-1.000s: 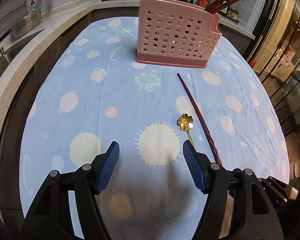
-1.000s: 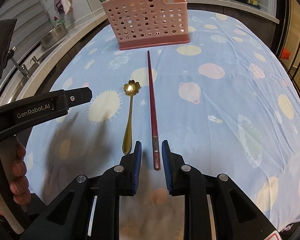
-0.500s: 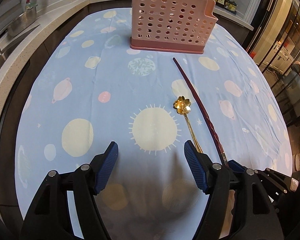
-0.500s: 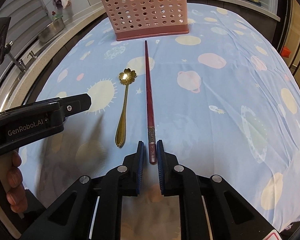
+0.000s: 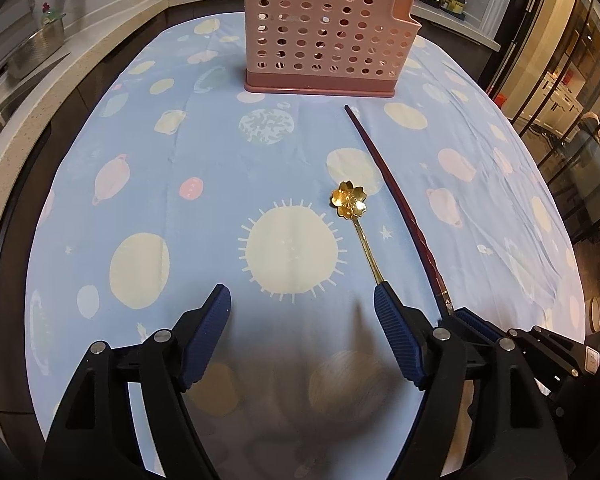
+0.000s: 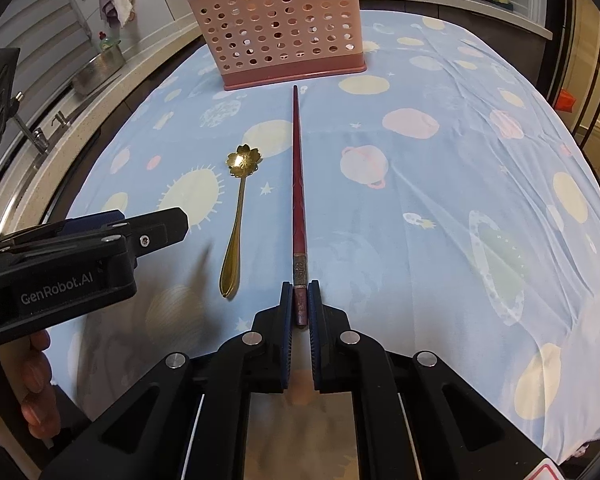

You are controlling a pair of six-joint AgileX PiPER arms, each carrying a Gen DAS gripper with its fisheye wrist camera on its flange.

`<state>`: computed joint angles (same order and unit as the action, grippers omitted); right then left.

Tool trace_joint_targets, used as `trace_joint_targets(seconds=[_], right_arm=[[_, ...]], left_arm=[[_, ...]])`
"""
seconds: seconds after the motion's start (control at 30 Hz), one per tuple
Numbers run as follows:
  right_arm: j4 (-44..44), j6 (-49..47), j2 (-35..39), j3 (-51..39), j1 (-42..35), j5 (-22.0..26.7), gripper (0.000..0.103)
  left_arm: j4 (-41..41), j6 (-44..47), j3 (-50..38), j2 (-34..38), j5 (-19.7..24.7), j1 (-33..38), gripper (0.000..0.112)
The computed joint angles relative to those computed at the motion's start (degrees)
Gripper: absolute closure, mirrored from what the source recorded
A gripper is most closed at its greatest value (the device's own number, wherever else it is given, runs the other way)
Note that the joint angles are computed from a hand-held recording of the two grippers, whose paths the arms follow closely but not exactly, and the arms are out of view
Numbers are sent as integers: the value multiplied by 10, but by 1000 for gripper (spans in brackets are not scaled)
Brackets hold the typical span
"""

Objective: Organize utensils
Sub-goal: 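Grasp the gold spoon by its handle with the left gripper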

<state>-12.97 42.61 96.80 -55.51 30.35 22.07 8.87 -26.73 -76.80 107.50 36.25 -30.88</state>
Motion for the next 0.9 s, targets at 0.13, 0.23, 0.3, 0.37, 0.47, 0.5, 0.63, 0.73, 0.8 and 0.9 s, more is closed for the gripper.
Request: trace_joint_targets(seconds=[0.13,0.23,0.3,0.37,0.47,0.5,0.63,0.73,0.8,0.9], right_arm=[[-11,17,-6,7,-4,-2,96],[-17,28,-11,14,-8,-5,96],[-21,35,-15,18,-10,-6,96],[-23,38,-18,23,-13,-8,96],[-22,39,-20,27,-15,-9,96],[-20,38,-20,28,-15,-9,96],[-13,31,-19,28,-16,-10,96],[-7,23,-18,27,-17,-11,96],[-6,22,-18,27,-16,-10,96],[-4,19,-15,24,-14,-9,96]], left_arm=[[-10,10,-2,2,-1,-4,41],[-16,17,-1,3,-3,-13,41],[-35,33,-1,4,-7,-16,41],[-54,51,-2,9,-9,-16,41],[-95,86,0,16,-18,-11,41],[-112,98,1,18,-20,-8,41],[-129,109,6,26,-27,-3,46],[-107,98,8,25,-32,-9,53],[-101,98,10,24,-34,-13,61],[-89,96,13,23,-35,-22,66]])
